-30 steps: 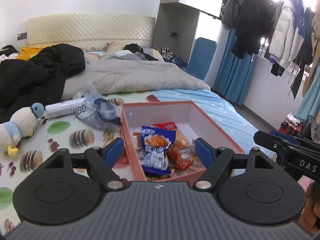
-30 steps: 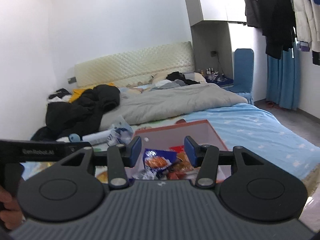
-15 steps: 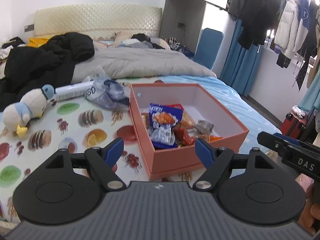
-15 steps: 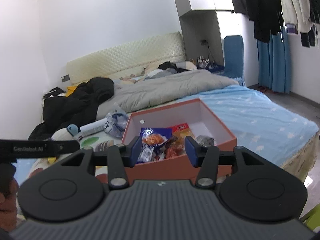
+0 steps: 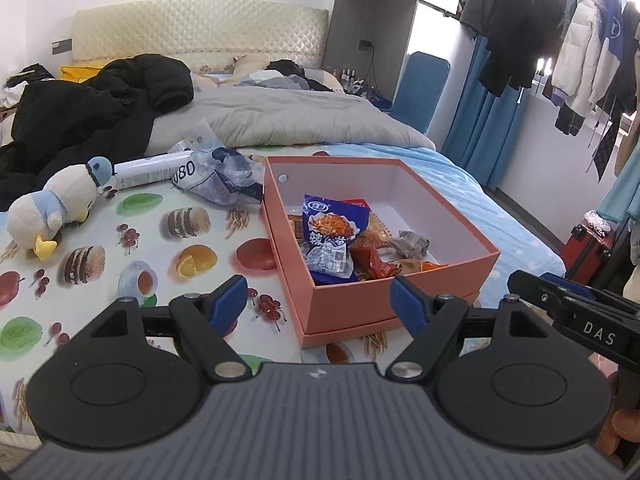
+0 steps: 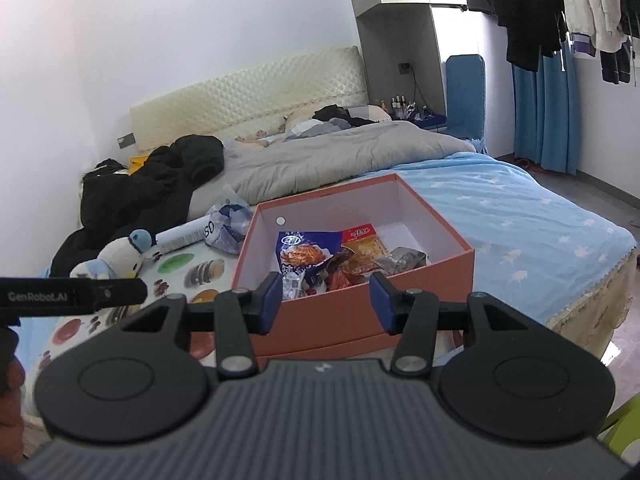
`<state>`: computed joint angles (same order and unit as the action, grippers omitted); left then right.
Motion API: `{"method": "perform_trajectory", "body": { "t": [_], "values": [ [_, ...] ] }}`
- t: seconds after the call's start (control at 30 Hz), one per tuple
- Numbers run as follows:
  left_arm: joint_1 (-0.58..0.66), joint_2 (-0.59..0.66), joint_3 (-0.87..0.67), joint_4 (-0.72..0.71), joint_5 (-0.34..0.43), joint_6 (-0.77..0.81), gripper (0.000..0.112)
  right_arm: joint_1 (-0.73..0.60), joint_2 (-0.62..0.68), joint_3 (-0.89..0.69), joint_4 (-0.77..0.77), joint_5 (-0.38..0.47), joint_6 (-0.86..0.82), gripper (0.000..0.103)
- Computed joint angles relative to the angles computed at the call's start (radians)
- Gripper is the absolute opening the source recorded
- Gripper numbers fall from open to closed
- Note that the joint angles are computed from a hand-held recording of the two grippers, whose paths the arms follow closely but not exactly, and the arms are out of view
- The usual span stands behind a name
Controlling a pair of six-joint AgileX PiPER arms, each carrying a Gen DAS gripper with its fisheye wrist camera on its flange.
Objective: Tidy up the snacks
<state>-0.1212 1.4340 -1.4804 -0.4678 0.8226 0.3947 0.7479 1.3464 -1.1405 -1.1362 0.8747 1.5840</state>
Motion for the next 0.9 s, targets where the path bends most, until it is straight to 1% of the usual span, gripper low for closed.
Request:
{"method": "perform_trajectory", "body": {
  "t": [0.03,0.1,0.13,0.2,0.27,0.37,0.6,0.73,0.9],
  "values": [
    [0.0,-0.001,-0.001,-0.001,0.001,0.003,0.082,-0.001,-0.004,0.003,-0.002,-0.001,0.003,0.052],
    [-0.007,-0.001,-0.005,0.007,0.001,-0.004,0.091,-0.001,-0.002,-0.003,-0.003,0.009,0.0,0.052],
    [-0.011,0.002,-0.009,0.017,0.001,-0.016,0.093,-0.002,0.0,-0.007,-0.003,0.013,-0.007,0.056],
    [-0.011,0.007,-0.018,0.019,0.009,-0.021,0.097,-0.005,0.004,-0.01,-0.012,0.018,-0.008,0.091],
    [-0.012,0.007,-0.018,0.028,0.009,-0.025,0.097,-0.001,-0.003,0.005,-0.039,0.018,0.02,0.099],
    [-0.024,0.004,-0.014,0.061,-0.004,-0.047,0.099,-0.003,-0.002,-0.002,-0.028,0.031,0.005,0.101],
    [-0.026,0.006,-0.014,0.067,-0.005,-0.052,0.101,-0.006,-0.006,0.002,-0.01,0.033,0.007,0.101],
    [-0.023,0.014,-0.03,0.06,0.021,-0.041,0.101,-0.005,-0.005,-0.002,-0.003,0.033,0.007,0.101],
    [-0.034,0.011,-0.029,0.078,0.019,-0.038,0.101,-0.002,-0.005,-0.008,-0.004,0.039,0.003,0.101]
  ]
}}
